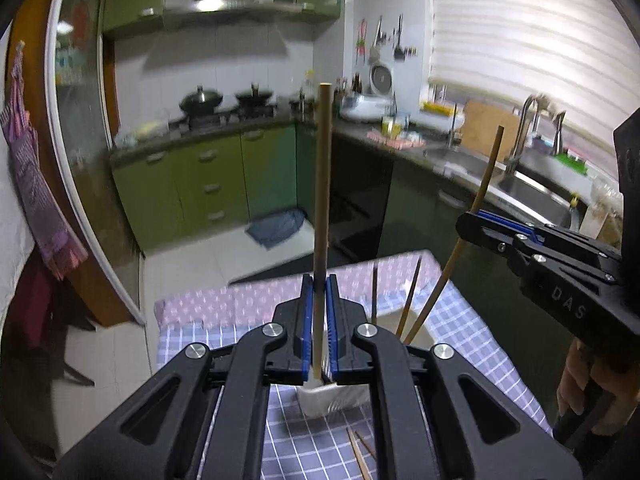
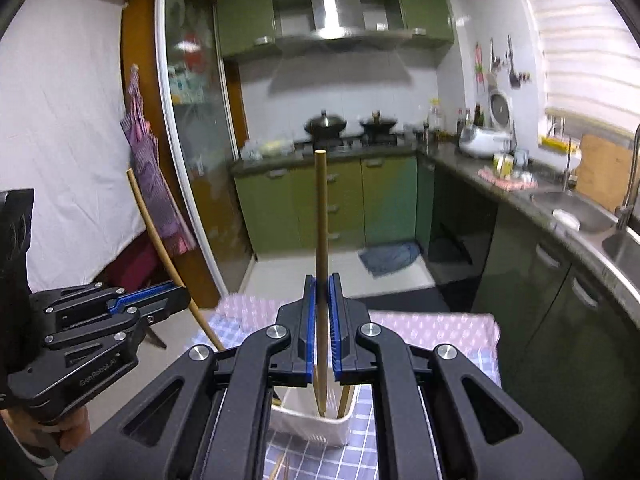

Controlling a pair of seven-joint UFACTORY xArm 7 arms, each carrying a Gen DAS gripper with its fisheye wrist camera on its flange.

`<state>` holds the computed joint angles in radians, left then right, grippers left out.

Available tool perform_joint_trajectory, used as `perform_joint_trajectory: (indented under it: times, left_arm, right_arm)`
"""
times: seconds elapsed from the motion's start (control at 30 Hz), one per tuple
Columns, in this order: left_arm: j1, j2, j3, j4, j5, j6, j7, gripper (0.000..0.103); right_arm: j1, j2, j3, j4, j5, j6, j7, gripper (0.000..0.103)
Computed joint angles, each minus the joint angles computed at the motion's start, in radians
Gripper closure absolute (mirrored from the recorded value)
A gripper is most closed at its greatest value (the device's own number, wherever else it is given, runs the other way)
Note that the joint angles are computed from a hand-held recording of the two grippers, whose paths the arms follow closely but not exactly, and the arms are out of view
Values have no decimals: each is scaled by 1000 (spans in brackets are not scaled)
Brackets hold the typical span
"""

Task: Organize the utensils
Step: 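Carry both chopsticks over the caddy and drop them in, then move both open tools back over the last chopsticks on the cloth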

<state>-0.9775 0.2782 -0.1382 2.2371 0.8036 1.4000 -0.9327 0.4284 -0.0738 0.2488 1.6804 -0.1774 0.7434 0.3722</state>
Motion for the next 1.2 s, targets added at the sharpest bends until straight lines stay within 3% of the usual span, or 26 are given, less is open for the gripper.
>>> perform_joint_trajectory:
  times: [0.17,0.27,0.37,0.43,0.5,0.67,0.83,1.0,1.2]
  left_arm:
    - [47,-28,-16,-74,-69,-1,-24,95]
    - [45,-42,-29,-78,-58,10,-32,91]
    - [32,-72,-49,-98,-34,26,-55,87]
    - [28,-110,-71,-132,-35,44,-84,87]
    - [40,-161,-101,-196,-66,65,-120,87]
    - [123,-262,-162,-435,-354,59,-185,86]
    - [188,-238,-203,-572,-563,-22,-191,86]
    - [174,-136,-202,-530,-550,-37,-238,86]
    - [138,-52,-161,-438,-524,9,-261,86]
  right_arm:
    - [2,-14,-2,-75,19,-1,-15,93]
    - [-2,-58,1,-122,19,-33,-7,89]
    - [-8,-151,-1,-191,56,-75,-18,87]
    - [-13,-234,-4,-259,87,-90,-34,78]
    - [-15,-316,-5,-325,118,-73,-56,75]
    - [-6,-470,-7,-497,198,54,-119,72]
    - [-17,-528,-3,-651,242,142,-133,72]
    - [-11,-576,-20,-763,289,145,-143,72]
    - [-17,-590,-45,-789,317,134,-171,67]
